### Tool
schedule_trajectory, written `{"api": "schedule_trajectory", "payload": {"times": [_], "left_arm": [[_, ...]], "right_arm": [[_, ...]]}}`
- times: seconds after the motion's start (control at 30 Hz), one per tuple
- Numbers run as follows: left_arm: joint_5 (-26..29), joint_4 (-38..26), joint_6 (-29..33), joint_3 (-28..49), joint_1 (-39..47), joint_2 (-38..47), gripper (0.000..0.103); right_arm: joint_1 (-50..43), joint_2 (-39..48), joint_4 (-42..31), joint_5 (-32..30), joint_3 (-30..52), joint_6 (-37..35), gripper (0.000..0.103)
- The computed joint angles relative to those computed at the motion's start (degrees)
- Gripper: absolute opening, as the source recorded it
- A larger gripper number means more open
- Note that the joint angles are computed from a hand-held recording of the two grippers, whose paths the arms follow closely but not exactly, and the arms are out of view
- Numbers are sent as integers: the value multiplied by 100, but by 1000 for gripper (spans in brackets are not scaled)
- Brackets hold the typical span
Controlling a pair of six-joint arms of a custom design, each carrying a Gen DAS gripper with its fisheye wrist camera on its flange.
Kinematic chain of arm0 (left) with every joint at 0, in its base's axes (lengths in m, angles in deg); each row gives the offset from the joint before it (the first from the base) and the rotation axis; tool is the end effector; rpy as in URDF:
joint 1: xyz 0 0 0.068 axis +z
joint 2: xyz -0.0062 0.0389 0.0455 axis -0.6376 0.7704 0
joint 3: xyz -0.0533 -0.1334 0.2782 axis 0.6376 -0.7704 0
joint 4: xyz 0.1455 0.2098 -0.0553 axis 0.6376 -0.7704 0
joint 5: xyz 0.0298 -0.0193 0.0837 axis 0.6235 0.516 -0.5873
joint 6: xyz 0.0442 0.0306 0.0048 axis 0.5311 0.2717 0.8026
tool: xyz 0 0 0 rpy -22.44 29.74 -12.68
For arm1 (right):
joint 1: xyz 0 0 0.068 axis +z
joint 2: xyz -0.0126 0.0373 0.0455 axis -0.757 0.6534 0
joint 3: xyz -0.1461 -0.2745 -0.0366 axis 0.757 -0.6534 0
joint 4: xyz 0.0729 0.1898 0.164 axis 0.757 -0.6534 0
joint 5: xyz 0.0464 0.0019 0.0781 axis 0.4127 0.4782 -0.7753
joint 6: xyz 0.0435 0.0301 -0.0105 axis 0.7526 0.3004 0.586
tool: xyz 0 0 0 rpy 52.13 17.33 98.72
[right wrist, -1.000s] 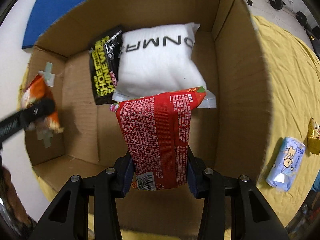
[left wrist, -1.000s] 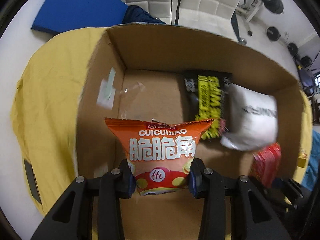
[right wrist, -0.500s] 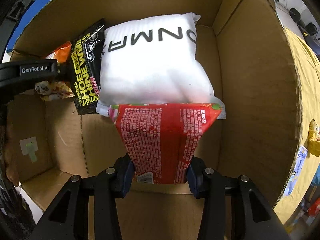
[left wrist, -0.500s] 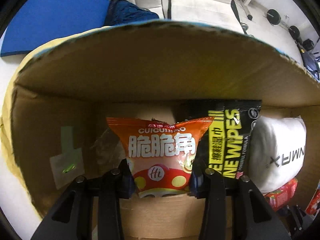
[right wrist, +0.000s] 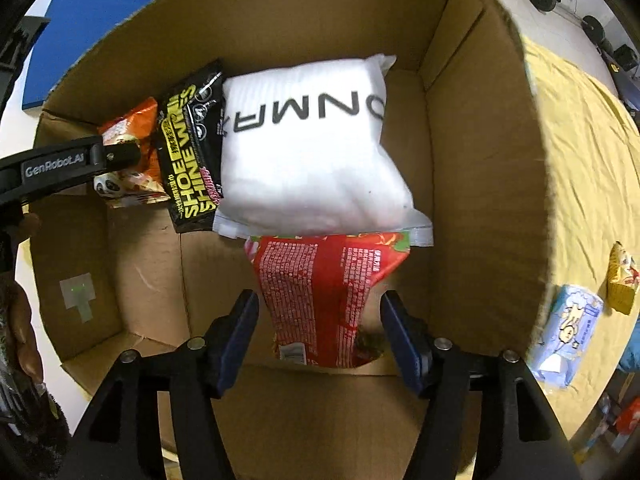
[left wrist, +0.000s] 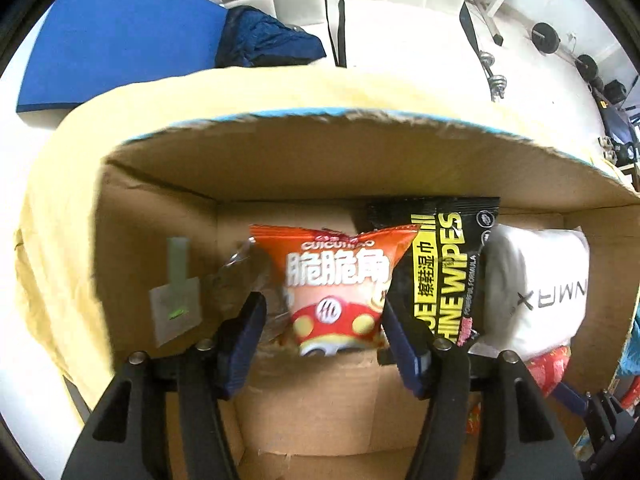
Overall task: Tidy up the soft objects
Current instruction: 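Lower both packs into the box beside the white pouch and release, then move both tools back toward the blue pack and yellow bag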
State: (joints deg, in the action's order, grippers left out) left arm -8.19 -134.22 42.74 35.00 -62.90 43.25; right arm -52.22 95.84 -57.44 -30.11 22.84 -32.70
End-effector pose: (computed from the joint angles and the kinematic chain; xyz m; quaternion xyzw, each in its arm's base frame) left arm 0.3283 -0.1407 0.2029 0.1922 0.9812 0.0036 0.0147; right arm 0.2248 -0.0066 0.1747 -0.1896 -0.9792 -0.0692 0.0207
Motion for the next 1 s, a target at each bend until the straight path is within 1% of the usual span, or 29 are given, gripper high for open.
{"api": "schedule_trajectory", "payload": {"times": [0.13,0.2,0.27,0.3,0.33,0.37,0.4,0.43,0.53,0.57,0.63,0.9,1.0], "left_arm": [[47,-63,-3,-217,72,-536,59],[83,-96,49,-332,125,-847,64],[88,-107,39,-505,119,-1219,78],[41,-99,36,-587,106,-1400,81],[-52,-70,-2,-714,80,-1668,90],[-98,-40,-21,-734,71,-1743,97],[-153,-25,-65,-753,40,-1845,100],[-224,-5,-107,-840,15,-2041,101],[-397,-69,-216,-1061,-100,-2643,101],[-375,-63,-201,-1109,-95,-2765,101],[-337,-97,-225,-1177,-100,-3015,101],[-54,-658,-347,-1146,-159,-3825,101],[-81,-905,-393,-1076,-224,-4086,101]], "right_arm": [[26,-233,-280,52,147,12,67],[45,-454,-515,125,246,11,67],[145,-782,-707,178,228,88,69],[174,-847,-773,212,270,111,70],[223,-943,-856,243,311,149,75],[265,-1084,-947,285,344,158,81],[313,-1186,-998,332,354,184,84],[359,-1311,-1080,391,384,221,88],[417,-1735,-1479,522,513,235,92],[507,-1853,-1567,623,549,305,96],[642,-2073,-1670,727,550,441,100],[1212,-2867,-2432,922,923,946,100],[1550,-3113,-2778,1050,1186,1220,100]]}}
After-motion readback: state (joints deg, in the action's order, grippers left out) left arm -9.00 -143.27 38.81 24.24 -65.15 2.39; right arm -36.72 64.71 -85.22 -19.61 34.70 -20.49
